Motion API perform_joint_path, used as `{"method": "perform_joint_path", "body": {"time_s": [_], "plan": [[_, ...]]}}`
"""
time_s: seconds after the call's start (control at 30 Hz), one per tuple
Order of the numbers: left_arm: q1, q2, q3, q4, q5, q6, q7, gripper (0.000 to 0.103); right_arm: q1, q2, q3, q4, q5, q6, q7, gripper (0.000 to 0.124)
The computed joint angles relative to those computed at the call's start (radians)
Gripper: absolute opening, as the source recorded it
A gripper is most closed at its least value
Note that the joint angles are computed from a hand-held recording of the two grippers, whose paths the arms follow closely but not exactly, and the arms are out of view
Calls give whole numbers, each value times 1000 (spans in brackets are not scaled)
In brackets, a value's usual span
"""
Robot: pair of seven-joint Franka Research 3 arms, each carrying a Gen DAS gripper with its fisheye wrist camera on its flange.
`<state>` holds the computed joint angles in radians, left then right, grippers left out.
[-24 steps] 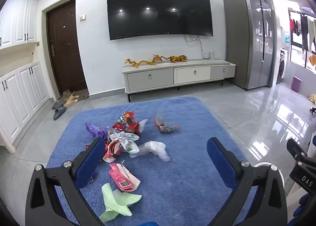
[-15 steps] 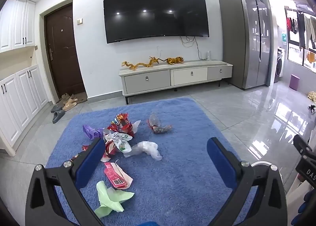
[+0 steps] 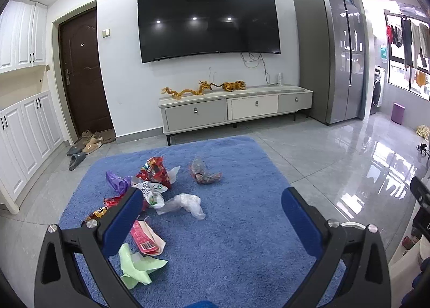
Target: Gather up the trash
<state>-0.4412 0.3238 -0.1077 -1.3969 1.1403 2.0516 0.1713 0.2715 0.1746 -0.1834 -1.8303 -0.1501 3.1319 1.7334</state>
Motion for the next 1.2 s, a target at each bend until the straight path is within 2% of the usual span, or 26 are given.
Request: {"method": "perform_joint_path", "body": {"time_s": [0.13,0.6,0.9,1.2], "plan": [[5,-4,2,-16,13,22,-15,103,71,4,-96,1,-93,17,101,103],[17,-3,8,-46,53,76,-46,103,170,34,-245,29,-269,41,302,103],[32,-14,9,-69,47,112,-55,103,175,46,-253,41,-267,47,317,103],[27,-16,9,-73,89,85,-75,103,148,56,-212,48,-182,53,250,103]]}}
